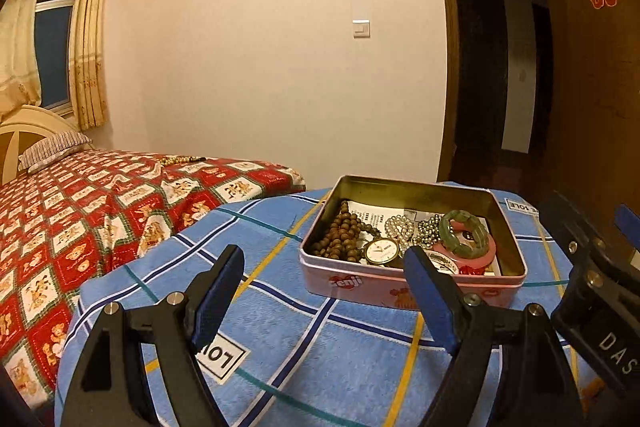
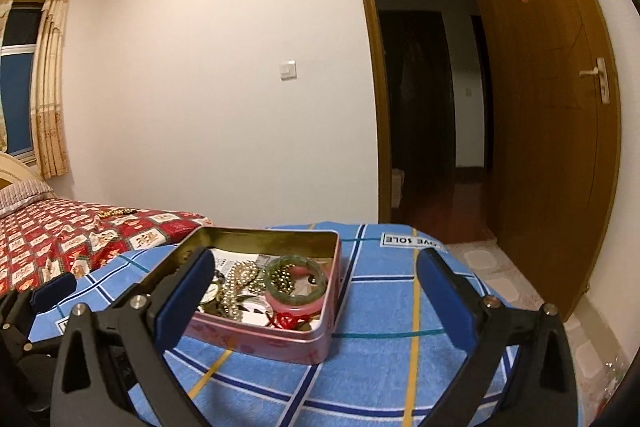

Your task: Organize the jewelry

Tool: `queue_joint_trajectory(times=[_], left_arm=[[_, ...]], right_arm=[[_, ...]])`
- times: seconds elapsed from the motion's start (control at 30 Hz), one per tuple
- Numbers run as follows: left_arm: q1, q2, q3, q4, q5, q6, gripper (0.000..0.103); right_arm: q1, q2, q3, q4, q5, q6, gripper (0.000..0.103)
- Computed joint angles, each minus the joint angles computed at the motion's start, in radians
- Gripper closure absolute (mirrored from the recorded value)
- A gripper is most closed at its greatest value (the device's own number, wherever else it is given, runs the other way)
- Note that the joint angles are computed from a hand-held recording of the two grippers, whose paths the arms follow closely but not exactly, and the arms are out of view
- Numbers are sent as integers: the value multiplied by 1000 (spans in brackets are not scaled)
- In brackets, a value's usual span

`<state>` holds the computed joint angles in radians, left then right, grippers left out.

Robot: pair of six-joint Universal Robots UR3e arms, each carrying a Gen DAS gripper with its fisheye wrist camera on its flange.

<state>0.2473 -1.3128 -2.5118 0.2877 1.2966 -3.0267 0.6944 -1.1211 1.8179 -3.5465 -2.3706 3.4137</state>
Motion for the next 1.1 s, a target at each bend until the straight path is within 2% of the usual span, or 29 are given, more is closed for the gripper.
queue_joint_trajectory(times=[0.47, 1.1], left_arm=[[27, 28, -41, 32, -19, 6, 19], [28, 32, -44, 30, -23, 9, 19]], right_arm=[[33, 14, 20, -81, -56, 11, 0], [33, 7, 31, -79, -60, 14, 0]])
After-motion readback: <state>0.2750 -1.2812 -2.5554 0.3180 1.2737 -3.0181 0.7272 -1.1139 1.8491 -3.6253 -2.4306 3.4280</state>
